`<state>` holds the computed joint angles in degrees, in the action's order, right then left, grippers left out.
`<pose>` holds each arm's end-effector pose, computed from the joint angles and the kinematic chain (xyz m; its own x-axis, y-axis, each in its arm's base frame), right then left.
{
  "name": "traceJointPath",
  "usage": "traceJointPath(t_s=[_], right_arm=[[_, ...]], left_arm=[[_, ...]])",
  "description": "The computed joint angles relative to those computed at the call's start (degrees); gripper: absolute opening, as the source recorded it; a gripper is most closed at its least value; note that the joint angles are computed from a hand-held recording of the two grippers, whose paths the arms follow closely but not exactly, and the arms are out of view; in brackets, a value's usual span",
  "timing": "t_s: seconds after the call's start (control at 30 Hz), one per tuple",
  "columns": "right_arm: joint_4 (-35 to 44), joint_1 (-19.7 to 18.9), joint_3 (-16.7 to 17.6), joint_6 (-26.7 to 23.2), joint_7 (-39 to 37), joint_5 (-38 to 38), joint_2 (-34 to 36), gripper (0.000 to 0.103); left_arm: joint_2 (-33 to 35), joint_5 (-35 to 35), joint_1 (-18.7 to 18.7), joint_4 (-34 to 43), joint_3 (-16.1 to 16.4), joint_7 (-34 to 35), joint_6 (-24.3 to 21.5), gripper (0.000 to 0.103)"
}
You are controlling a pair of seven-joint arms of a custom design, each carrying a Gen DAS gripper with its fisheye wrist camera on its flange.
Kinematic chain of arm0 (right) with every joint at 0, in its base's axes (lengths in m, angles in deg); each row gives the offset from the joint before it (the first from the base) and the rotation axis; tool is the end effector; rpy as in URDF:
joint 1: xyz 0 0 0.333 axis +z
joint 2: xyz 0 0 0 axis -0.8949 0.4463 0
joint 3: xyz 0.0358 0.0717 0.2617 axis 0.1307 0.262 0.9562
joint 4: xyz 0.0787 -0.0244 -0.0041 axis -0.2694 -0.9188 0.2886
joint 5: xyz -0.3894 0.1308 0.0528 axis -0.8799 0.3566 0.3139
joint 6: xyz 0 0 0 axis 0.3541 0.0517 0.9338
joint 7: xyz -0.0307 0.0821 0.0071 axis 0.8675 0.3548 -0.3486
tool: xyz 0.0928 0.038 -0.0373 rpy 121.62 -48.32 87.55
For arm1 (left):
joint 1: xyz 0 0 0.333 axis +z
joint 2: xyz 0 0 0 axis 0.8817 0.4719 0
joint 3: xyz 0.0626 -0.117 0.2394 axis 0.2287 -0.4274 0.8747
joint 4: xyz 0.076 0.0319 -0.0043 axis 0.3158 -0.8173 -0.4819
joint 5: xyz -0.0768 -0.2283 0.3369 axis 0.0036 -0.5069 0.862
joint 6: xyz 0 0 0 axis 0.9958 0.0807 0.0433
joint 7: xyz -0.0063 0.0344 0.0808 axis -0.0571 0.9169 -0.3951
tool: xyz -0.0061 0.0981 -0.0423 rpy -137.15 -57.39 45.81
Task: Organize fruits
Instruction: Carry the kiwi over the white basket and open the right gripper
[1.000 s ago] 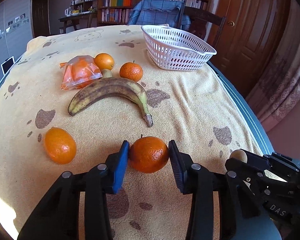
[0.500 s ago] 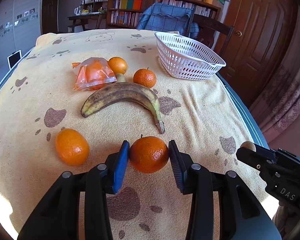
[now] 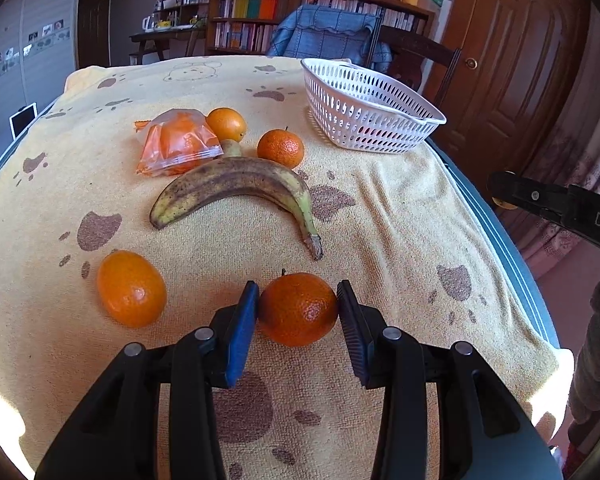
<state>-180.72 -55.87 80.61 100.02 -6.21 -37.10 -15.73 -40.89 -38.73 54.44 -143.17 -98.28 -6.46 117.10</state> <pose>0.6264 0.0855 0.5150 0.5374 -0.8177 -0.2063 -0.6446 -0.2405 -0.7257 0.5061 -0.2272 0.4577 0.2516 -0.9540 0.1633 -0.6715 -0.2936 -0.6804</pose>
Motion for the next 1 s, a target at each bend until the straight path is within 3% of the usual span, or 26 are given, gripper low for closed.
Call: traceJointPath(t_s=[0.43, 0.8, 1.0], right_arm=[[14.06, -0.11, 2.23, 2.59, 3.18, -1.36, 9.62, 0.029], [31.03, 0.12, 4.10, 2.25, 14.16, -11.41, 23.18, 0.029], [37.83, 0.80, 3.52, 1.73, 21.18, -17.71, 29.11, 0.029]], left_arm=[[-0.08, -2.23, 0.49, -1.11, 0.65, 0.44, 3.00, 0.041], [0.22, -4.13, 0.70, -1.50, 1.01, 1.82, 4.96, 0.041], [0.39, -5.66, 0.66, -1.78, 1.28, 2.93, 6.16, 0.041]])
